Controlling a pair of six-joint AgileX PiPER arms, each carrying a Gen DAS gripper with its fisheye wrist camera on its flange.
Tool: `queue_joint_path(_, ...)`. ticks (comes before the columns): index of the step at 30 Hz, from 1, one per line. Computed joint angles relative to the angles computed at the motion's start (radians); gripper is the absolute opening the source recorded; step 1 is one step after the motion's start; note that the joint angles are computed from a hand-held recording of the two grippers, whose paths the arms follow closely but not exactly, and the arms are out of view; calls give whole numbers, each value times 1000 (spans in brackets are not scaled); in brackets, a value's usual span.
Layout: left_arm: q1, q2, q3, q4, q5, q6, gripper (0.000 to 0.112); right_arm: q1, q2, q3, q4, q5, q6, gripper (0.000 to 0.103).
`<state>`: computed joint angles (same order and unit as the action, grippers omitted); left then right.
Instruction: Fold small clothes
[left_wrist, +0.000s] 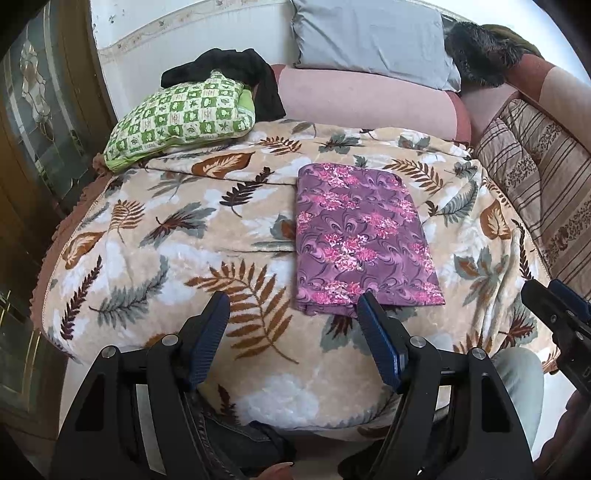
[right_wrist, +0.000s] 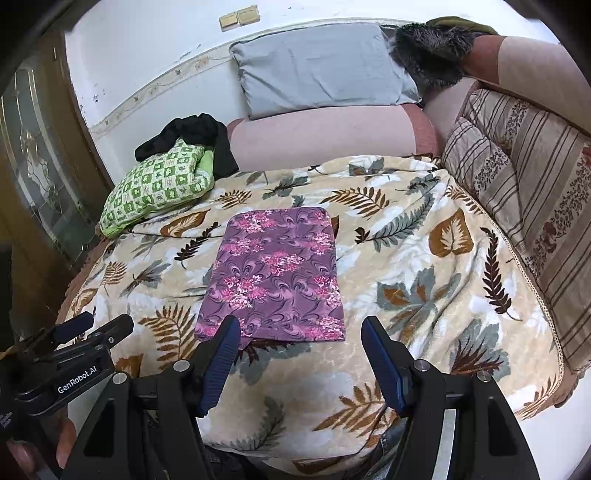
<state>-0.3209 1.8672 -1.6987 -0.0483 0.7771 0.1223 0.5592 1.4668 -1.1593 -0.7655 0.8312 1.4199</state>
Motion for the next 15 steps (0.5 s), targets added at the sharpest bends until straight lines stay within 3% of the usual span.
queue_joint_path(15, -1, 0, 10, -4, -11, 5, 72, -6, -4, 8, 6, -10, -12, 66)
